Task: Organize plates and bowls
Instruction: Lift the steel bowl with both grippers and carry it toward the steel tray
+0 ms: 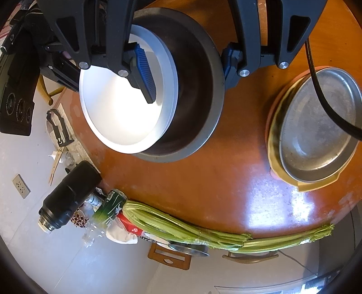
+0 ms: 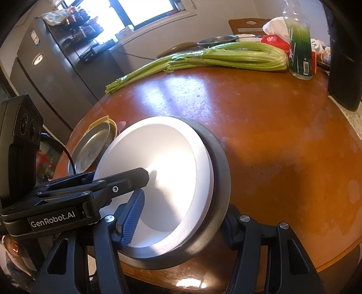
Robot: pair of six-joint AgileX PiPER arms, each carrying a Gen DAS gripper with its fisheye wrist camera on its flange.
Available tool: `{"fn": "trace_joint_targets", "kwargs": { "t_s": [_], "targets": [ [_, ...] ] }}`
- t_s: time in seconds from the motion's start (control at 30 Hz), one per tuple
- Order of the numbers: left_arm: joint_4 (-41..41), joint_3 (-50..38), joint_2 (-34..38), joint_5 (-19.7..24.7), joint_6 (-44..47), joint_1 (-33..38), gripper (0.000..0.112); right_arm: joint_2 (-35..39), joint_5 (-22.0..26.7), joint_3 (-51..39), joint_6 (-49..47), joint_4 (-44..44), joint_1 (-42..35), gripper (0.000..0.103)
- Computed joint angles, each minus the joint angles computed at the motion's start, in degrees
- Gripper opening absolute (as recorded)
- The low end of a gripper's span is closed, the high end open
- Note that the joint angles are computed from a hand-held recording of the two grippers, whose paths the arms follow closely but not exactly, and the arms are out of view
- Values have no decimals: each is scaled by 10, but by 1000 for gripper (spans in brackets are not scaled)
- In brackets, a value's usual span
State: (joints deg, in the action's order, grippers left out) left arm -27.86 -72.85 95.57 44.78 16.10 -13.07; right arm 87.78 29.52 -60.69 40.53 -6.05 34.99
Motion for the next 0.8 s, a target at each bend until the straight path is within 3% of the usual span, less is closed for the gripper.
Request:
{"fn": "trace_joint_targets", "kwargs": {
  "t_s": [0.4,0.8],
  "targets": [
    [-5,4,-19,0,6,18,50,11,21,-37,19,-29,21,62],
    [-46,24,-49,15,60,79,50,50,56,-108,38,-63,55,62]
  ]
}}
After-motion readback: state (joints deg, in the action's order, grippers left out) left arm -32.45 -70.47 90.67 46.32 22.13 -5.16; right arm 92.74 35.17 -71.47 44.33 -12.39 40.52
